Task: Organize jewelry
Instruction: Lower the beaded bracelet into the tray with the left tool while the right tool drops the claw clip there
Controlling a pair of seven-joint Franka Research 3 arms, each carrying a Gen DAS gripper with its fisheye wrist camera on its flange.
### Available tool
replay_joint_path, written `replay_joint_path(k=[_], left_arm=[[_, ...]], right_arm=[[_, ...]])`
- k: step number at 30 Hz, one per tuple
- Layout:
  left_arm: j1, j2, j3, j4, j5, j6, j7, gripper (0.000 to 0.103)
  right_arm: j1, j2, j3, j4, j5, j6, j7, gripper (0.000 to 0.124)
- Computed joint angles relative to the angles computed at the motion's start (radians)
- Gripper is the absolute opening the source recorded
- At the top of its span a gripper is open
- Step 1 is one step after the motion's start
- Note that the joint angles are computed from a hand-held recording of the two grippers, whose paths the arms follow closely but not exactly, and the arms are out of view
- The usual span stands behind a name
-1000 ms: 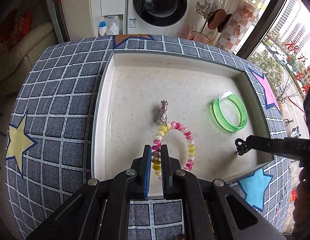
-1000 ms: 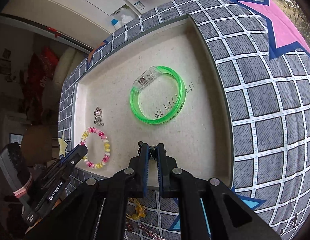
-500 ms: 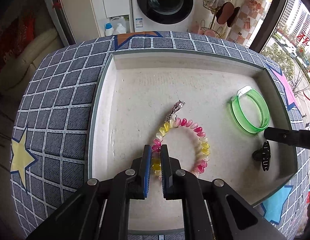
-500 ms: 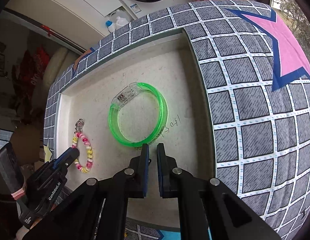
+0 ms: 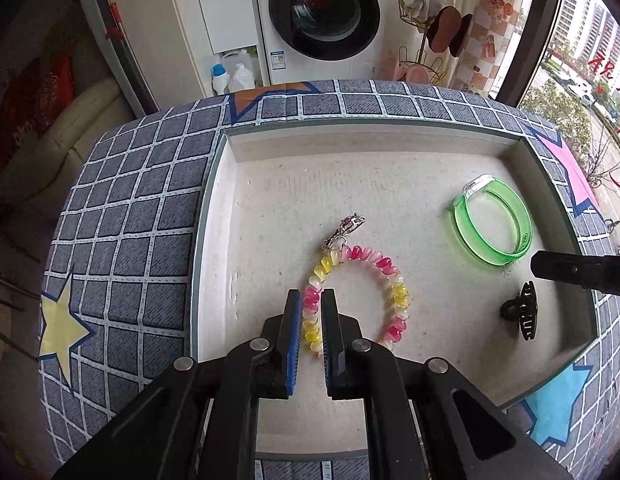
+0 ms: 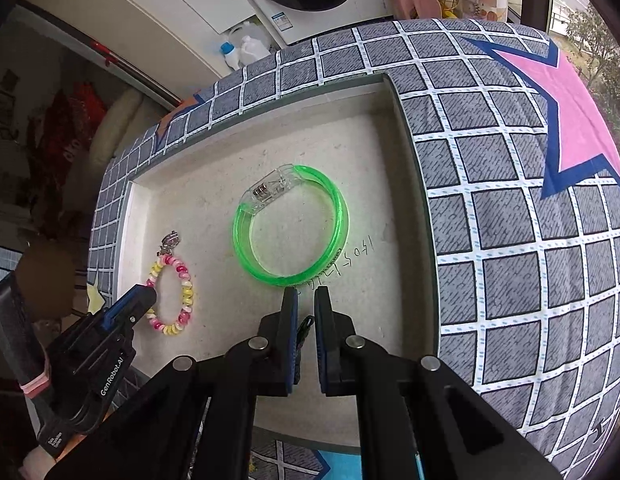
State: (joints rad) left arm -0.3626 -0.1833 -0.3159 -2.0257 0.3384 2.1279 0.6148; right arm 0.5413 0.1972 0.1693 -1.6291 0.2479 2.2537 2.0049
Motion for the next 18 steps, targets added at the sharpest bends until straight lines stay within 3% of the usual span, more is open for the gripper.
replay_joint_path(k=[3, 4, 5, 6, 8, 12, 18], left_arm=[[-0.003, -0.012, 0.001, -0.001, -0.007, 0.006, 0.003, 0.022], [-0.003, -0.02, 0.002, -0.007, -0.012, 0.012, 0.003, 0.033], [-0.002, -0.029, 0.002, -0.012, -0.014, 0.016, -0.001, 0.078], [0.001, -0.041, -0.004, -0.017, -0.001, 0.013, -0.024, 0.102], [0.007, -0.078, -0.019, -0.04, 0.055, 0.03, -0.079, 0.103], [-0.004, -0.103, -0.014, -0.045, 0.019, 0.012, -0.047, 0.103], [-0.012, -0.164, -0.033, -0.065, 0.031, -0.04, -0.058, 0.103]], right_arm=[[0.0, -0.015, 0.001, -0.011, 0.009, 0.012, 0.003, 0.026], [0.0, -0.021, 0.001, -0.016, 0.009, 0.018, 0.007, 0.034], [0.001, -0.026, 0.002, -0.02, 0.007, 0.024, 0.012, 0.038], [0.001, -0.035, 0.002, -0.028, 0.009, 0.03, 0.013, 0.038], [0.0, -0.047, 0.004, -0.039, 0.015, 0.036, 0.015, 0.038], [0.003, -0.079, 0.009, -0.065, 0.007, 0.048, 0.032, 0.04], [0.01, -0.134, 0.017, -0.112, -0.023, 0.077, 0.072, 0.058]])
